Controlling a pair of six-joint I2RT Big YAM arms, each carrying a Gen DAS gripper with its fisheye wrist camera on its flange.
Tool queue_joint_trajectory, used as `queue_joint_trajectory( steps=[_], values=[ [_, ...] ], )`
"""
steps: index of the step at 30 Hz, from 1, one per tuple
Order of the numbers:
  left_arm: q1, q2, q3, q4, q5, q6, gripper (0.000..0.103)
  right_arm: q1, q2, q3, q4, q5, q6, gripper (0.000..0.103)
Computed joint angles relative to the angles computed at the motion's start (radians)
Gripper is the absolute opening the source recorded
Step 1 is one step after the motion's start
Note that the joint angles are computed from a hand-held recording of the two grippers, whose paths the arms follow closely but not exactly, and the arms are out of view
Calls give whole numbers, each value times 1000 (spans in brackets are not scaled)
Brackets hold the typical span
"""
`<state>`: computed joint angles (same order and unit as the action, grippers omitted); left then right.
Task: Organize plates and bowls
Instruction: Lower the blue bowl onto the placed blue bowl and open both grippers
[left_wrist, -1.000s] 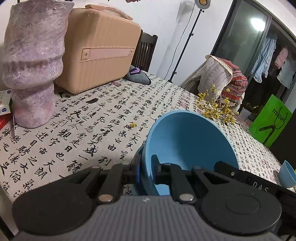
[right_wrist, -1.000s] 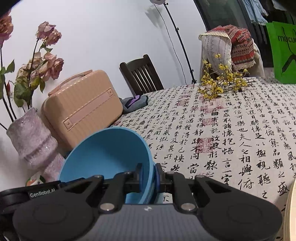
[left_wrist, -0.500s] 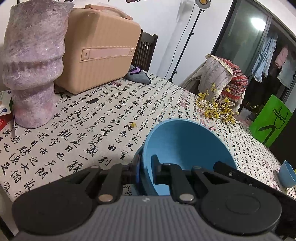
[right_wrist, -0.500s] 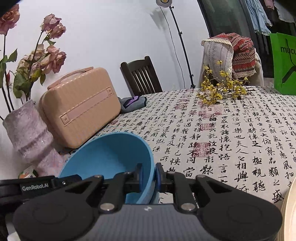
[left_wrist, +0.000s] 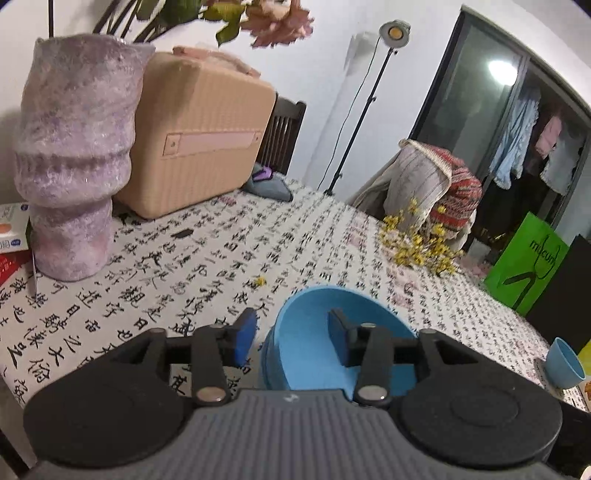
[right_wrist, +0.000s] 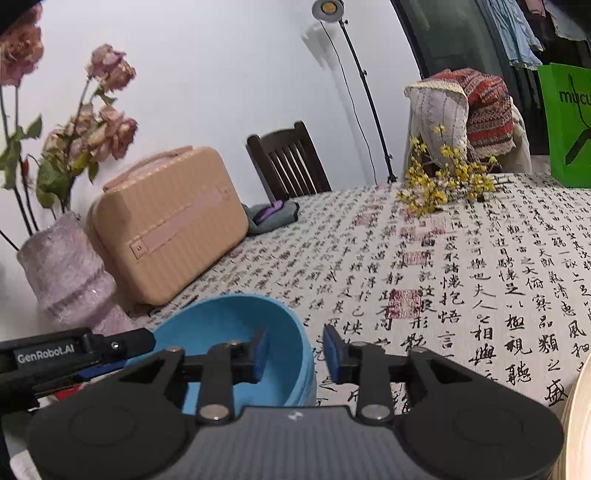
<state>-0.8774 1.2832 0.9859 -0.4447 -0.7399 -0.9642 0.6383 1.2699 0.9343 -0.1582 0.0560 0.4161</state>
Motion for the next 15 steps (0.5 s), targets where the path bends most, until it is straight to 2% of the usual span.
queue_joint_trajectory(
  steps=[1,3,4,6,10,12,15],
  values=[
    [-8,-9,-12,20,-17,8,57,-1,-11,-11,17,1,-8,48],
    [-31,-25,-35,50,-69,17,81,-3,-38,-42,58,-4,-35,67],
    [-45,-35,-50,71,-102,23,85,-3,-53,-59,77,-8,-53,73],
    [-77,-53,-77,99,-161,32,102,-2,-90,-100,115,-7,-88,101],
    [-154,-82,-133,175,-278,72,103,10,-171,-193,185,22,-149,103],
    [-195,-76,-142,173,-350,84,103,20,-212,-231,190,44,-179,103],
    [-244,-61,-150,169,-416,101,103,32,-272,-284,189,82,-203,103]
  ],
)
